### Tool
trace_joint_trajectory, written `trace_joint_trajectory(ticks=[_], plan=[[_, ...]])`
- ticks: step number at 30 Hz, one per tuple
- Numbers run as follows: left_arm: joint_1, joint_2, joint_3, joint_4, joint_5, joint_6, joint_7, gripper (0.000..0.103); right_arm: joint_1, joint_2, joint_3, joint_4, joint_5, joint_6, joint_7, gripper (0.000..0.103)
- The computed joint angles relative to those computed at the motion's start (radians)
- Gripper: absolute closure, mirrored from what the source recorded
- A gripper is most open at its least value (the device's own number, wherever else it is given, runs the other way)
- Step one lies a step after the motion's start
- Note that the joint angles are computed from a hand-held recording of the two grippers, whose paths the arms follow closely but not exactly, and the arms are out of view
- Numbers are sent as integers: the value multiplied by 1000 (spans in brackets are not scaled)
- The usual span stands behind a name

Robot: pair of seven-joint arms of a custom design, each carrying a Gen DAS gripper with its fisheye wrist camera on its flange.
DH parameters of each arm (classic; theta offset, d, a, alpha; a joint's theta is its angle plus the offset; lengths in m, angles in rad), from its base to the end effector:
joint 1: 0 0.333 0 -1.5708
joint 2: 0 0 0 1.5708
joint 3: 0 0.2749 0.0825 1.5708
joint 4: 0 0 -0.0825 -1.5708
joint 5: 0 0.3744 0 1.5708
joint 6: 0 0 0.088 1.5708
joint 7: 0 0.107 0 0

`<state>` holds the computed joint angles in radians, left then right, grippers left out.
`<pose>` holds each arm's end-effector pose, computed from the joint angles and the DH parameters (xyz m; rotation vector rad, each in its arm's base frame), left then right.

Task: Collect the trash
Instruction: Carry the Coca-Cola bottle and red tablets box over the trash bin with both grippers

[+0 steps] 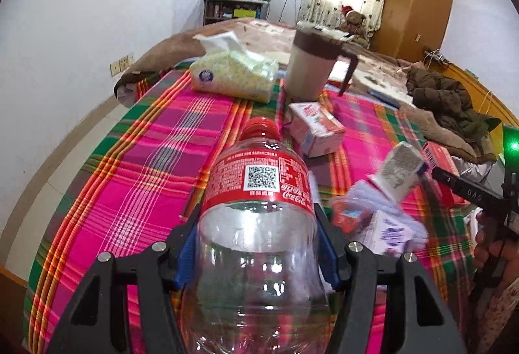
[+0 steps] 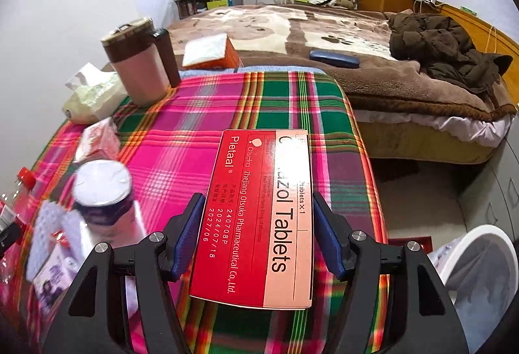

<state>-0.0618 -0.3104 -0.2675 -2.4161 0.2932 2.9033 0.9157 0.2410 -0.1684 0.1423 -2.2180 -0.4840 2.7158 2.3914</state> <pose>0.4631 -0.1828 0.4791 -1.8317 1.7469 -0.8851 0.4929 0.2195 0.4838 -1.7211 1.8200 -0.6186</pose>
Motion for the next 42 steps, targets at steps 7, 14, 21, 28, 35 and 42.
trace_joint_trajectory(ticks=[7,14,21,28,35,42], plan=[[-22,-53,-26,-13,0,23,-5,39,-2,-123,9,-106,45,50,-16,37],[-25,-93,-77,-18,25,46,-30,39,-33,-270,38,-218,93,100,-46,37],[-35,-106,-129,-6,51,71,-57,39,-66,-409,64,-319,142,120,-84,37],[-64,-75,-165,36,76,83,-68,39,-104,-521,77,-403,181,113,-93,37],[-90,-3,-199,109,123,87,-88,39,-132,-634,80,-478,207,79,-91,37],[-156,100,-203,203,187,78,-102,39,-164,-759,71,-552,218,24,-92,37]])
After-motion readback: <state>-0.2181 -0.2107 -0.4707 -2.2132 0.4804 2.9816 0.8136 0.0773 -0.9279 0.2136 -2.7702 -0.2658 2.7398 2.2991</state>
